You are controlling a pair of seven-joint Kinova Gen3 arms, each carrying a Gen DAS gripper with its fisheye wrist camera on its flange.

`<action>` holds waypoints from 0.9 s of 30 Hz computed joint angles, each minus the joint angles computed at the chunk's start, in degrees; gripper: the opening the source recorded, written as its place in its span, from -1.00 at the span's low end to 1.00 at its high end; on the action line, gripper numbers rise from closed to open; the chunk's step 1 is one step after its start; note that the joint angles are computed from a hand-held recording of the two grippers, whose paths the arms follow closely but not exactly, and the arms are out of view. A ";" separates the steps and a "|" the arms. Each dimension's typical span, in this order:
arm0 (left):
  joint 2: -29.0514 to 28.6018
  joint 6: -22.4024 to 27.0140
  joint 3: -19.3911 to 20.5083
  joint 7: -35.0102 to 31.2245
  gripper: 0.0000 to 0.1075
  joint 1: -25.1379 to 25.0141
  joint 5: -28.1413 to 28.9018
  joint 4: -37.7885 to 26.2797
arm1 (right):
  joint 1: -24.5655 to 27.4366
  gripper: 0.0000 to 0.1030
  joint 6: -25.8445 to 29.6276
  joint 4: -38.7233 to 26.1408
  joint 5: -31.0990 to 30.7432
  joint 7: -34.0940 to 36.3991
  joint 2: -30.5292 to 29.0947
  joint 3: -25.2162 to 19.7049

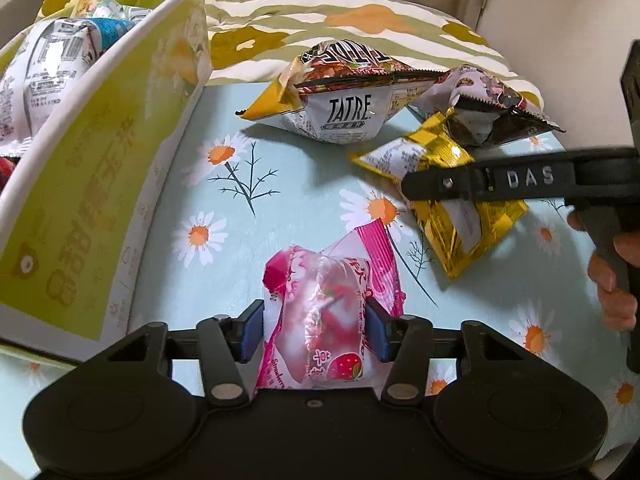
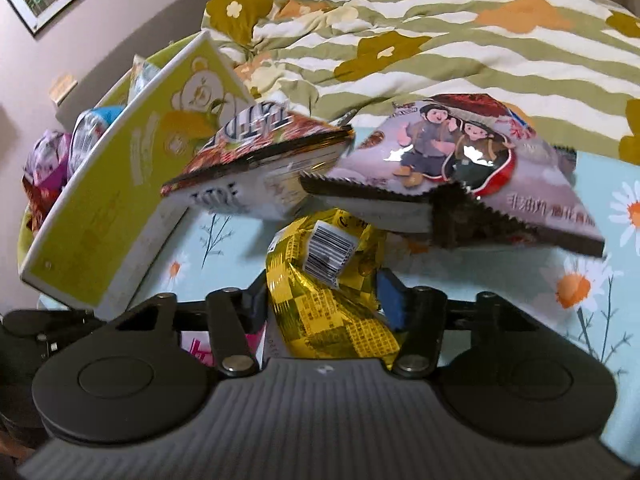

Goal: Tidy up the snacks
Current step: 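Grasp a pink bag with left tool while right tool grasps a yellow bag, then carry both bags over the box and open both tools to drop them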

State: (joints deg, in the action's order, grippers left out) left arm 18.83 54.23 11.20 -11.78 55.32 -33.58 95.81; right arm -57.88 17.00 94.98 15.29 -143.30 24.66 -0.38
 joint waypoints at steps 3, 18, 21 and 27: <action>-0.97 0.00 0.05 1.27 -0.12 0.35 -0.27 0.59 | -2.84 0.22 1.15 0.29 1.26 -2.70 -0.79 1.68; -11.12 7.89 5.90 14.37 -0.15 3.43 -11.53 1.99 | -14.51 -0.01 7.50 0.74 20.97 -23.27 -8.56 5.50; -13.67 12.48 8.45 17.46 -0.15 3.67 -15.80 1.63 | -15.58 -0.01 9.87 -1.20 25.45 -26.22 -9.79 4.76; -19.26 21.95 12.79 18.29 -0.15 1.28 -22.06 1.24 | -14.65 -0.01 12.73 -8.26 30.76 -27.47 -9.25 1.05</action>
